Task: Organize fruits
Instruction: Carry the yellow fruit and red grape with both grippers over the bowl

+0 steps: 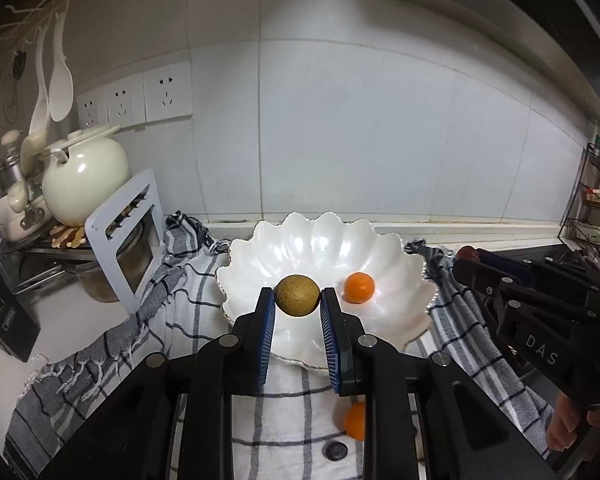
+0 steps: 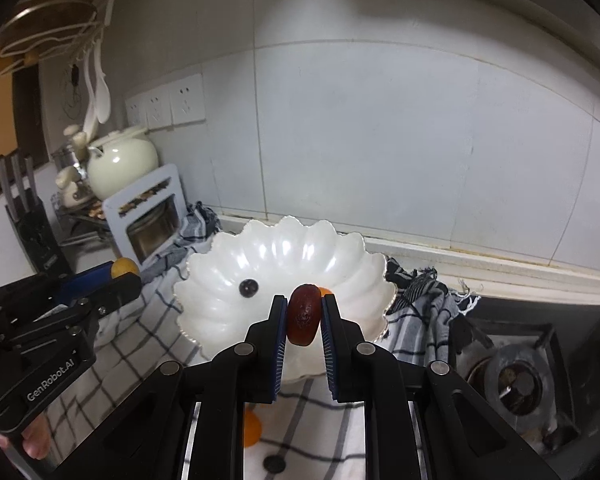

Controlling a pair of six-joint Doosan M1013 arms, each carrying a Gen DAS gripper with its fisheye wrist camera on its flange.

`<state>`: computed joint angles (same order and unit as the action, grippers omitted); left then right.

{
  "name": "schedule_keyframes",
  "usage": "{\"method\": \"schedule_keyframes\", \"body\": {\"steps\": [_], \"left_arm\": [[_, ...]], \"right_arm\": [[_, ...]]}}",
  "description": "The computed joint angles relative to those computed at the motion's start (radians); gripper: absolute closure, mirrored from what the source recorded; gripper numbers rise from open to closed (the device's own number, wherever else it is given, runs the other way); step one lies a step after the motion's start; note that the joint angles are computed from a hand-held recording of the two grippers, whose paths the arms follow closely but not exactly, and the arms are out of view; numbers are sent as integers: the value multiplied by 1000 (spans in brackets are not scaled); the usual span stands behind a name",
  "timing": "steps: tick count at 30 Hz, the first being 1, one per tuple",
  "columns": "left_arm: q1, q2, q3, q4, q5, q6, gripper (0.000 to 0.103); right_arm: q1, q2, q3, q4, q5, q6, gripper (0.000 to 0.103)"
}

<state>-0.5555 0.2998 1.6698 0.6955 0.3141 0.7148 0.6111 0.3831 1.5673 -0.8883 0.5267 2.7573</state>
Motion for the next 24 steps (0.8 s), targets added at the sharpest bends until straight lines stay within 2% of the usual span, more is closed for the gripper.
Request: {"method": "schedule_keyframes", "body": {"steps": [2,3,7,11,18,24], "left_arm": [[2,15,-15,31,19,-22,79],[6,22,-23,5,23,4,79],[24,53,-61,-126,44,129,79],[43,87,-104,-317,79,311,79],[59,151,-182,-508,161,495,79],[61,198,-236,-562,218,557,79]], "right_arm": [[-7,13,-17,33,6,-41,85],[-10,20,-24,44,11,-57,85],[-23,50,-61,125,26,-154,85],[-41,80,-97,240,40,-266,85],[-67,125,-149,395,82,-395,85],[-84,154,-178,485,116,-472,85]]}}
